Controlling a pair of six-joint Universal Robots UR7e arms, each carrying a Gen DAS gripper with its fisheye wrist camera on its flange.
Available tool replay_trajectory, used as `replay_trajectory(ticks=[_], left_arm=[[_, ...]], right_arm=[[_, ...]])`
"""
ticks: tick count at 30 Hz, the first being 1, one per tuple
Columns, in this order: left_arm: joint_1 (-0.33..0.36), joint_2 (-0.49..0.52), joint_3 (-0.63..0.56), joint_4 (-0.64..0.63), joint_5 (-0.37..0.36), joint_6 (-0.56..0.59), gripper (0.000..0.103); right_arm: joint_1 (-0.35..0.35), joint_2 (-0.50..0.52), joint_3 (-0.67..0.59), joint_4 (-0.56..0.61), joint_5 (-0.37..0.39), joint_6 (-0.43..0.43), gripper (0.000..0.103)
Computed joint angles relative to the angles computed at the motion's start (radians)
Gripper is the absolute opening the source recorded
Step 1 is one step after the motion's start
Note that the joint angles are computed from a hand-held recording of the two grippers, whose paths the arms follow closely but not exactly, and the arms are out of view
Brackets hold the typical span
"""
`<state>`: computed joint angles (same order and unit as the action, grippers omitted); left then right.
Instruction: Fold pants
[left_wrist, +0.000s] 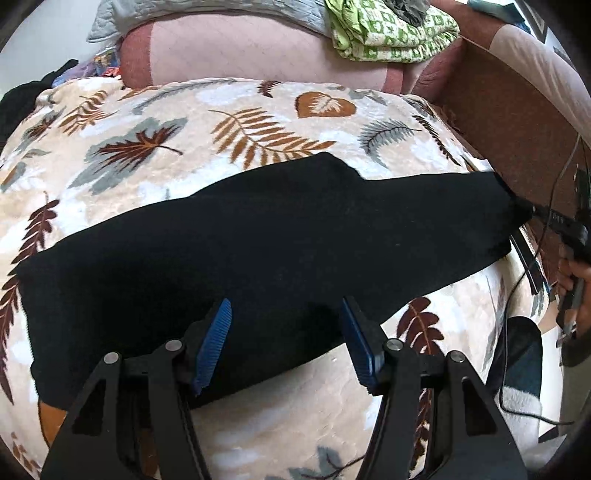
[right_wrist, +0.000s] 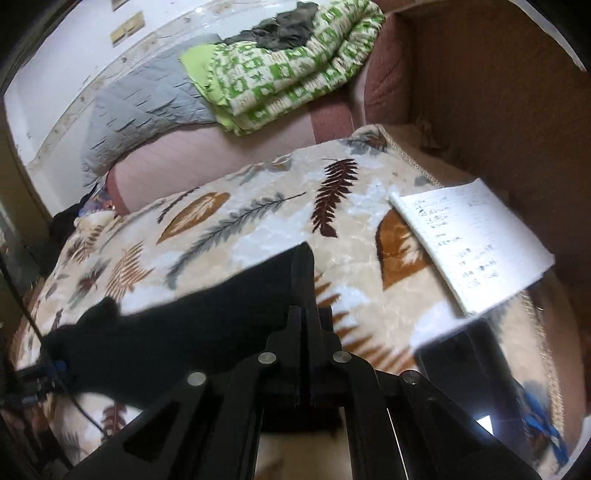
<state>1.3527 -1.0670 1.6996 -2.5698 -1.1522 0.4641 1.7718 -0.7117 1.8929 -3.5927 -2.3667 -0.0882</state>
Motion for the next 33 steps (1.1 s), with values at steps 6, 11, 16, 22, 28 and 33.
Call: replay_trajectory(ticks=[6, 11, 16, 22, 28, 33], left_arm=[[0.013, -0.012, -0.001, 0.011, -0.01, -0.055, 0.059], [0.015, -0.049, 0.017, -0.025, -0.006, -0.076, 0.059], [0.025, -0.107, 0.054, -0.092, 0.008, -0.125, 0.064], [0.047, -0.149, 0.073, -0.08, 0.039, -0.214, 0.073], [0.068, -0.184, 0.101, -0.121, 0.052, -0.244, 0.073], [0.121, -0.191, 0.072, -0.106, 0.003, -0.33, 0.077]], right_arm=[[-0.046, 0.05, -0.021, 0.116, -0.073, 0.109, 0.001], [-0.034, 0.048, -0.027, 0.079, -0.081, 0.076, 0.001], [-0.035, 0.05, -0.04, 0.09, -0.084, 0.027, 0.001], [-0.048, 0.067, -0.053, 0.103, -0.088, 0.033, 0.001], [-0.052, 0.071, -0.051, 0.082, -0.078, 0.042, 0.001], [-0.043, 0.077, -0.064, 0.109, -0.102, 0.029, 0.001]])
